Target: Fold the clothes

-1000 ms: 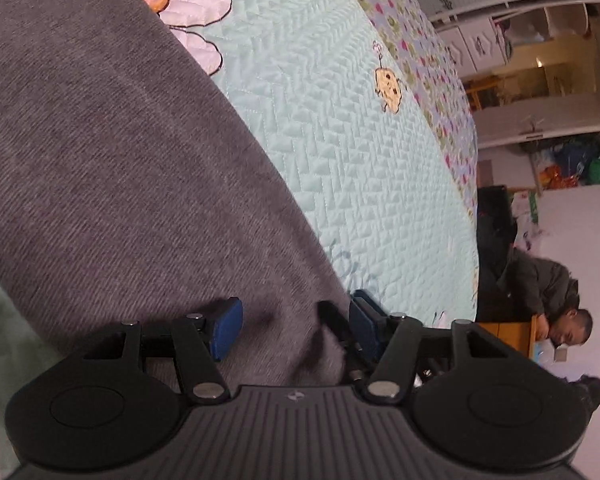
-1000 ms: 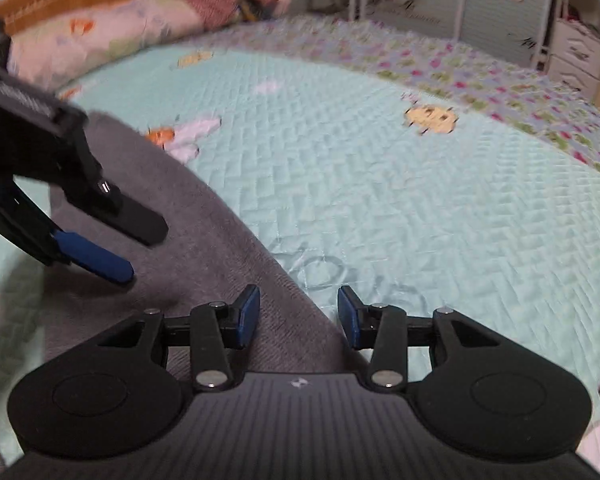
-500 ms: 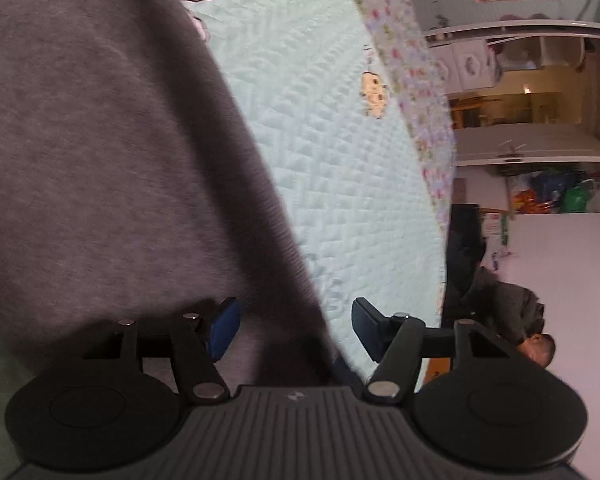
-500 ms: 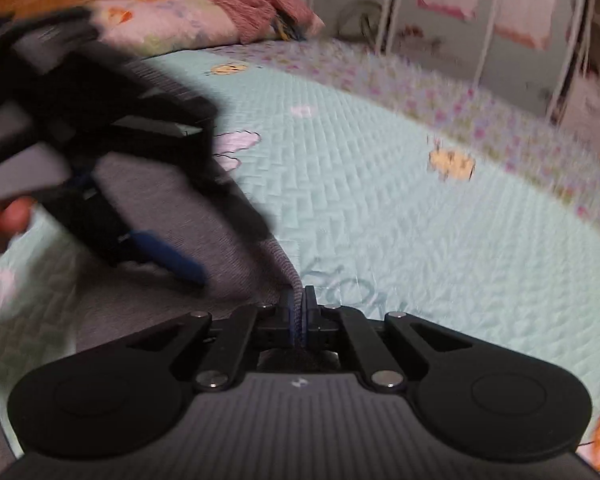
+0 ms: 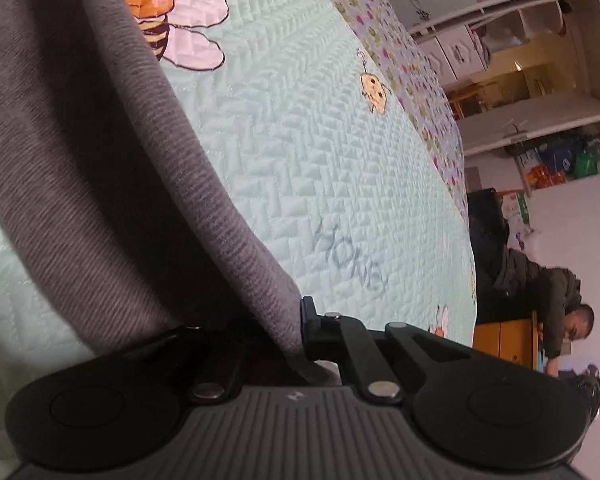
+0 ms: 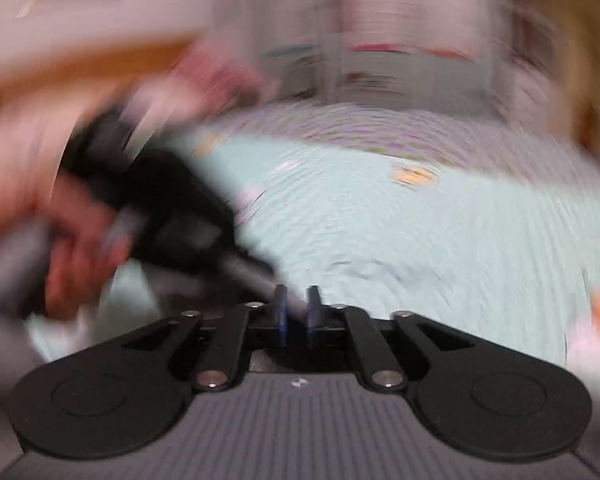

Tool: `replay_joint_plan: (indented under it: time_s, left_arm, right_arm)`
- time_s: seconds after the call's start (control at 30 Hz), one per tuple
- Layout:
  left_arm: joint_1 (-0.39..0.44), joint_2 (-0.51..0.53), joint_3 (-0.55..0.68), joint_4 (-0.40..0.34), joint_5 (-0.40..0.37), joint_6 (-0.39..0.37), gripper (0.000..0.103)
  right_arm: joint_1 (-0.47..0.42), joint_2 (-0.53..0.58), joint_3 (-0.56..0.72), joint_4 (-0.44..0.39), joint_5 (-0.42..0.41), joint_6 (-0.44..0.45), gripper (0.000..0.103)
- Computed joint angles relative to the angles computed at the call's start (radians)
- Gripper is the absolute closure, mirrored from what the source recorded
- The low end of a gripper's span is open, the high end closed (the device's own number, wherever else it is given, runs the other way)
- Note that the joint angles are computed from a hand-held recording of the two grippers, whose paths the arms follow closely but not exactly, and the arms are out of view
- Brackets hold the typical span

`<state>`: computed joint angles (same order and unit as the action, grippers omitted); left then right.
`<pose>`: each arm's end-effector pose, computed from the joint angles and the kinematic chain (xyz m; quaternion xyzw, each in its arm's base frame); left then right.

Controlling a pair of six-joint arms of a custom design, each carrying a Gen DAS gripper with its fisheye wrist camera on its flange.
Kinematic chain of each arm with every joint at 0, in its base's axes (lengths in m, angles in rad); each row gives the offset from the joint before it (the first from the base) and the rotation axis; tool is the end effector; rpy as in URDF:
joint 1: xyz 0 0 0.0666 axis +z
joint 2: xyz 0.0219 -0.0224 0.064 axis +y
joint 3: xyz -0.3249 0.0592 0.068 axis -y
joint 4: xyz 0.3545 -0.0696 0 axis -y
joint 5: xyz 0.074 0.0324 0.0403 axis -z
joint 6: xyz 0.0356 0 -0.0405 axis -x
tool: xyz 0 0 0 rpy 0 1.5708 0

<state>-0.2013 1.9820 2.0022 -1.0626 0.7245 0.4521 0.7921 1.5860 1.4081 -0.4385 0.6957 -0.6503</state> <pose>0.6018 -0.1473 0.3214 -0.0211 0.9071 -0.4024 0.1215 0.3862 0.3583 0.3330 0.0970 0.8441 0.0577 0.5242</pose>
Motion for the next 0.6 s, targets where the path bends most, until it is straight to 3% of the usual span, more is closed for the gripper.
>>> replay_joint_plan:
  time_s: [0.03, 0.1, 0.13, 0.2, 0.27, 0.37, 0.47, 0.6]
  left_arm:
    - [0.002, 0.0, -0.004, -0.003, 0.004, -0.012, 0.1]
    - [0.007, 0.0, -0.01, -0.01, 0.011, -0.037, 0.1]
    - [0.008, 0.0, -0.014, -0.008, 0.013, -0.045, 0.1]
    - [0.009, 0.001, -0.019, -0.003, 0.017, -0.052, 0.1]
    - [0.006, 0.005, -0.017, -0.003, 0.018, -0.052, 0.1]
    - [0.006, 0.005, -0.019, -0.009, 0.01, -0.061, 0.099]
    - [0.003, 0.004, -0.02, -0.014, -0.003, -0.068, 0.099]
    - [-0.003, 0.0, -0.02, -0.017, -0.022, -0.077, 0.099]
  right_arm:
    - [0.005, -0.043, -0.044, -0.007, 0.04, -0.079, 0.072]
    - [0.009, -0.135, -0.117, -0.111, 0.146, -0.19, 0.065]
    - [0.005, -0.167, -0.131, -0.209, 0.191, -0.219, 0.064]
    - [-0.005, -0.22, -0.15, -0.423, 0.259, -0.286, 0.049]
    - [-0.02, -0.283, -0.2, -0.527, 0.26, -0.297, 0.046]
    - [-0.077, -0.382, -0.286, -0.528, 0.141, -0.226, 0.043]
    - [-0.106, -0.39, -0.295, -0.583, 0.078, -0.192, 0.042]
    - [-0.185, -0.444, -0.38, -0.449, -0.095, -0.16, 0.043]
